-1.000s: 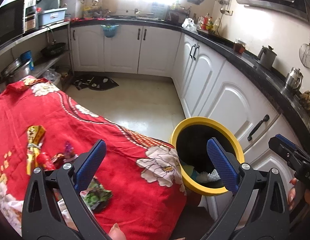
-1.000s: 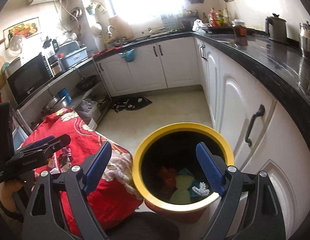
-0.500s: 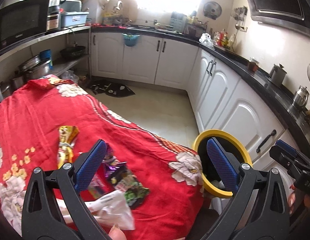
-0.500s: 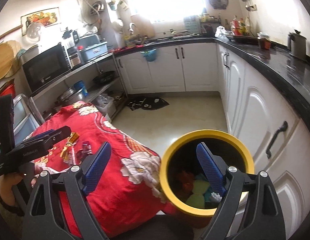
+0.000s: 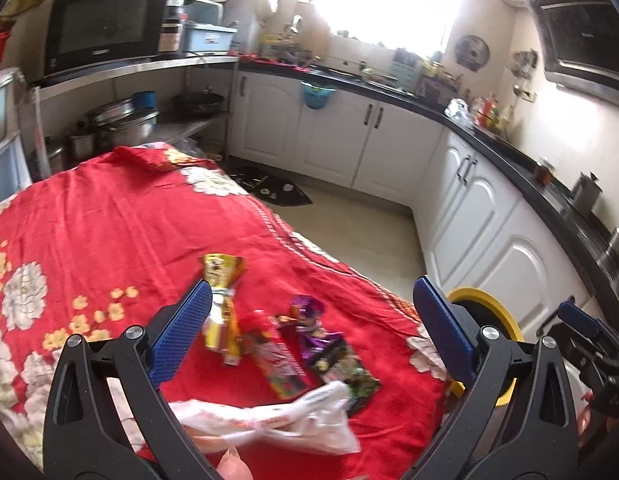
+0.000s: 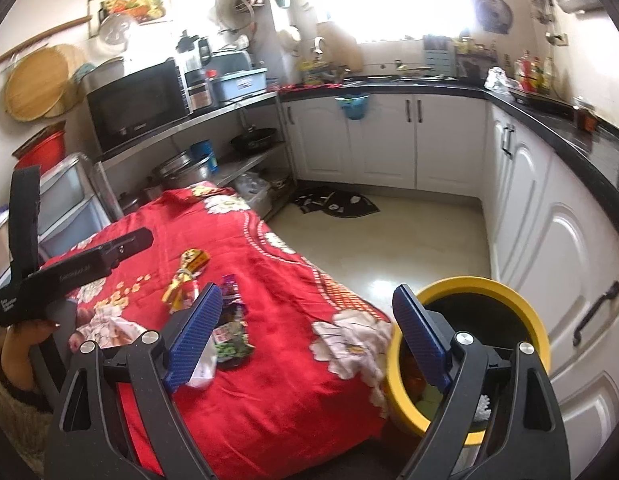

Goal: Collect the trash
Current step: 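Move both tools back over the table toward the gold wrapper and pea snack bag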

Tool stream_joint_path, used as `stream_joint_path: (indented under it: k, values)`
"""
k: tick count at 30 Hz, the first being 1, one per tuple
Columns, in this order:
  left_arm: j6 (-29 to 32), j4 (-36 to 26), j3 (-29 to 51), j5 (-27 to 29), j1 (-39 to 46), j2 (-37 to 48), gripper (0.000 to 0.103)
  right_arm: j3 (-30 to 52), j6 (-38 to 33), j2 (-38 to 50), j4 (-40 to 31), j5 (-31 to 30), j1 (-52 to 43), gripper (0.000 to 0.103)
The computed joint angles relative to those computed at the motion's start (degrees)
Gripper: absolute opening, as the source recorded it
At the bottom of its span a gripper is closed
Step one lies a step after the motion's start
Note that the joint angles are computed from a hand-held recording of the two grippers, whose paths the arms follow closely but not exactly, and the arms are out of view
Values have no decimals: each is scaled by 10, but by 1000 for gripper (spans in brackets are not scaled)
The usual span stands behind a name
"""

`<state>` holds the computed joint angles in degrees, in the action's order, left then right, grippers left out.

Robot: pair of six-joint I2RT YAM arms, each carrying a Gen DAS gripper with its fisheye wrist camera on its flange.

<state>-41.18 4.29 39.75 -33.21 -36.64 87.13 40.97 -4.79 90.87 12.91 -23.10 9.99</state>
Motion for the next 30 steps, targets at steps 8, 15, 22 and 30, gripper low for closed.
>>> stream_joint_path:
  k: [8,15,22,30]
  values:
    - [-18,-1,-65,4,53,-58,93,24,-7,28,-2,21,60,84]
    - [-19,13,-109,25,103,-80,93,56,-14,79,-3,38,93,84]
    - [-6,57,-113,81,163,-31,93,105,-29,154,-16,49,106,83]
    - [1,111,-74,198,230,78,81,191,-60,265,-70,52,121,67]
